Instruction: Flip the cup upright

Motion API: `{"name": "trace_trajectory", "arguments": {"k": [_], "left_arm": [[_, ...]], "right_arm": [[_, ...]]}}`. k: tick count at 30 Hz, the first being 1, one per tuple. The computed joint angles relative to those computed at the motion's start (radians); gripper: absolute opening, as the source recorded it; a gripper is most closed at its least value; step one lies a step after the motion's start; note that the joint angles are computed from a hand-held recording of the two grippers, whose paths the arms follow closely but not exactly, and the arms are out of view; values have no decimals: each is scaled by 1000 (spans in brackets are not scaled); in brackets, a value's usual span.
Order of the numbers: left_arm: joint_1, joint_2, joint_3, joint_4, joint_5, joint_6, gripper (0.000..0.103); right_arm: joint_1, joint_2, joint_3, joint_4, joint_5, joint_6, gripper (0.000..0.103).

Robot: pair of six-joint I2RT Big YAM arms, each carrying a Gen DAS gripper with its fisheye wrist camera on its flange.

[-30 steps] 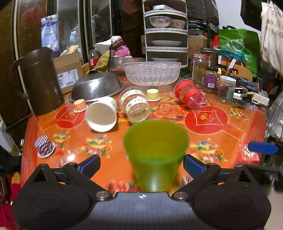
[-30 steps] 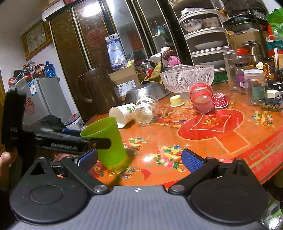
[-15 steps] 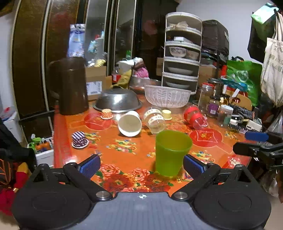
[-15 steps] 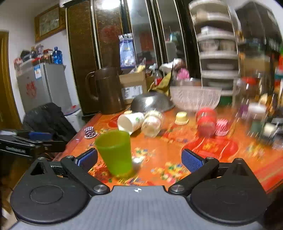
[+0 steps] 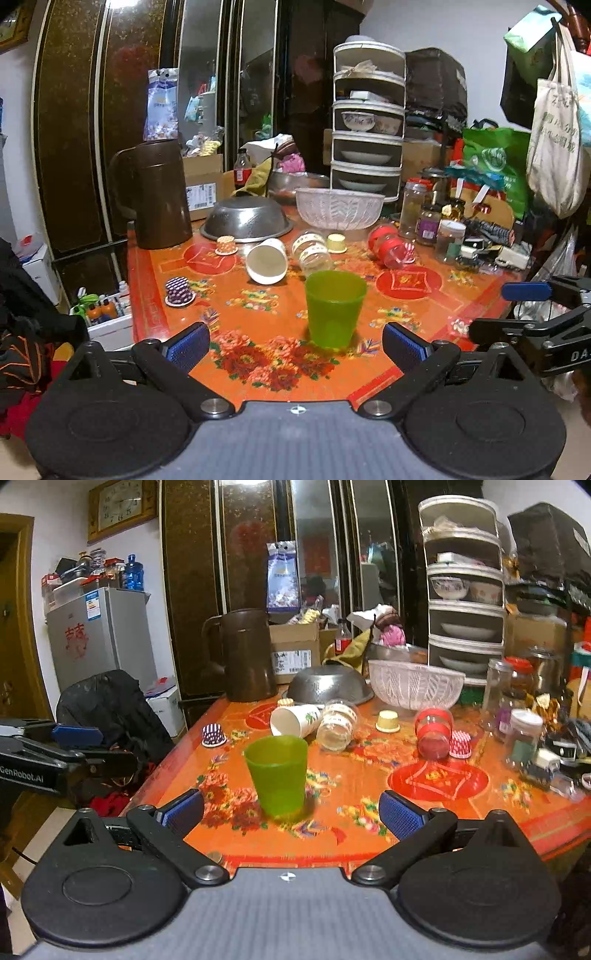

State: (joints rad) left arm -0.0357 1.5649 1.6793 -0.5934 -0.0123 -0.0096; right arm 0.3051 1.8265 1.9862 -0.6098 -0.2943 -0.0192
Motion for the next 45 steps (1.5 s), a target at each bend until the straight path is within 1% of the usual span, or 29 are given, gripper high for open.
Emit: {"name": "trace_trajectory", "arguments": {"k": [2,4,7,13,20,27,34,45], "left_arm": [[0,-1,-4,4,-15,-2,101],[3,9,7,-5,-12,-16,101],[4,20,18,-12,3,-24,101],[-3,14,10,-11,-1,-22,101],[1,28,26,-32,2,-42,101],[-1,28,26,-37,1,-39,101],[-1,46,50,-66,1,-45,101],[-5,48,51,-64,-1,-48,101]], "right_arm": [[-7,0,0,-11,1,-6,102],[-16,8,10,-24,5,2,102],[-24,10,11,-17,-12,23,102],[-18,0,-8,-5,-17,24,102],[-18,-3,-12,0,-29,35,102],[-18,-8,-21,16,-45,48,102],[-19,-6,-19,15,-53,53,102],[-18,-10,-25,21,-60,61,102]]}}
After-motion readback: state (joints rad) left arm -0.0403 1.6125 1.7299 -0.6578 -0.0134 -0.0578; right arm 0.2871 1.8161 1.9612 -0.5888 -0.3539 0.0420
